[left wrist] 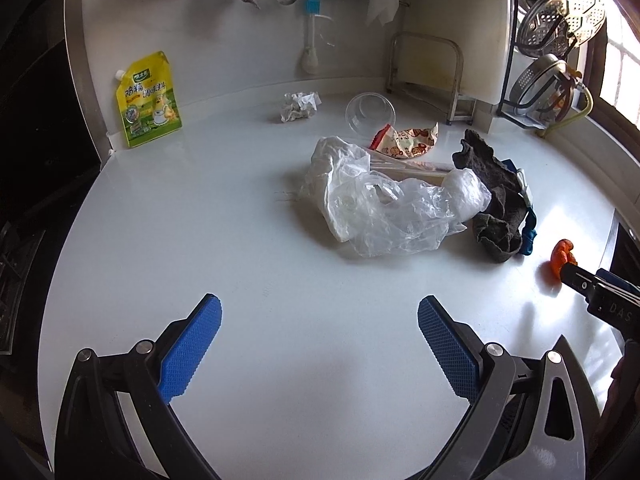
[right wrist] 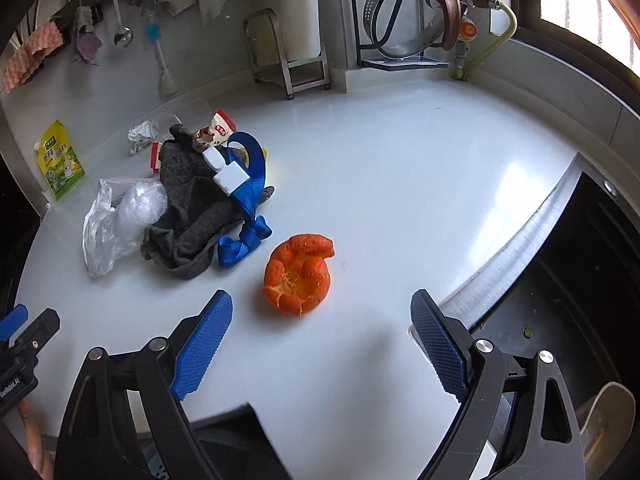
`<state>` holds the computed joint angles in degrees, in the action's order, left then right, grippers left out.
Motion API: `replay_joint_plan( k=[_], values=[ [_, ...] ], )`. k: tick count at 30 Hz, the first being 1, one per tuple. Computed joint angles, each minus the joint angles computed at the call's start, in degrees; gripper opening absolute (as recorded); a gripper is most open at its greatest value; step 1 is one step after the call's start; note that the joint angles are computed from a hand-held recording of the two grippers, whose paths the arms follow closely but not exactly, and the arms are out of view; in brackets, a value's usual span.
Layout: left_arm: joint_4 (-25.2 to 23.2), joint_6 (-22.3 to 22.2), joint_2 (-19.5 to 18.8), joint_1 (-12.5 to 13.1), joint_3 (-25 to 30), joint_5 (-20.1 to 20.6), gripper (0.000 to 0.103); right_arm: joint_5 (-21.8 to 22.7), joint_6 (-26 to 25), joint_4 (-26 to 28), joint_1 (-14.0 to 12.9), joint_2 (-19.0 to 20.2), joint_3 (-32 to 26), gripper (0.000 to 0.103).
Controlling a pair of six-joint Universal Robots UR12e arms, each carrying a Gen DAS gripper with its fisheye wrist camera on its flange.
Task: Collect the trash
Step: 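Move the right tool to the orange peel and close on it, then close the left tool on the clear plastic bag while the right tool holds the orange peel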
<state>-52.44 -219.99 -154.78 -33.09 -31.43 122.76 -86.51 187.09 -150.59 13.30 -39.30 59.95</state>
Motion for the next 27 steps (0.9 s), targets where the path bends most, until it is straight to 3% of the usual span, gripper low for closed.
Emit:
replay_joint_plan(
  k=[8,11,13,16,18,23,27],
  values=[
    [-1.9,-0.6,-1.6,0.7,2.7,-1.3,0.097,-0.5,-0.4,3.9,0.3,2.5,-4.7,0.084],
    [-1.2,-0.9,-1.4,0.9,2.3,-1.4,0.097,-0.4,-1.2,4.4,0.4,2.7,-5.1,0.066],
    [-1.3,-1.1,-1.5,1.0,2.4,-1.5,0.097,-0.3,-1.7,4.0,0.5,2.8,-5.2,0.063],
    [-1.9,-1.5,-1.8,1.2,3.3,-1.9,0.097,1.2,-1.9,3.3,0.3,2.6,-4.7,0.035],
    [-2.0,-1.8,-2.1,1.2,4.0,-1.8,0.097,2.4,-1.4,2.5,0.0,2.3,-4.1,0.027],
    [-2.7,-1.1,-4.2,1.1,8.7,-1.2,0.097,3.6,0.1,-0.2,-0.6,1.2,-1.9,0.023],
    [-5.3,0.2,-8.5,0.8,17.6,-0.5,0.097,5.2,1.9,-2.6,-1.4,0.0,0.6,0.023]
  ],
)
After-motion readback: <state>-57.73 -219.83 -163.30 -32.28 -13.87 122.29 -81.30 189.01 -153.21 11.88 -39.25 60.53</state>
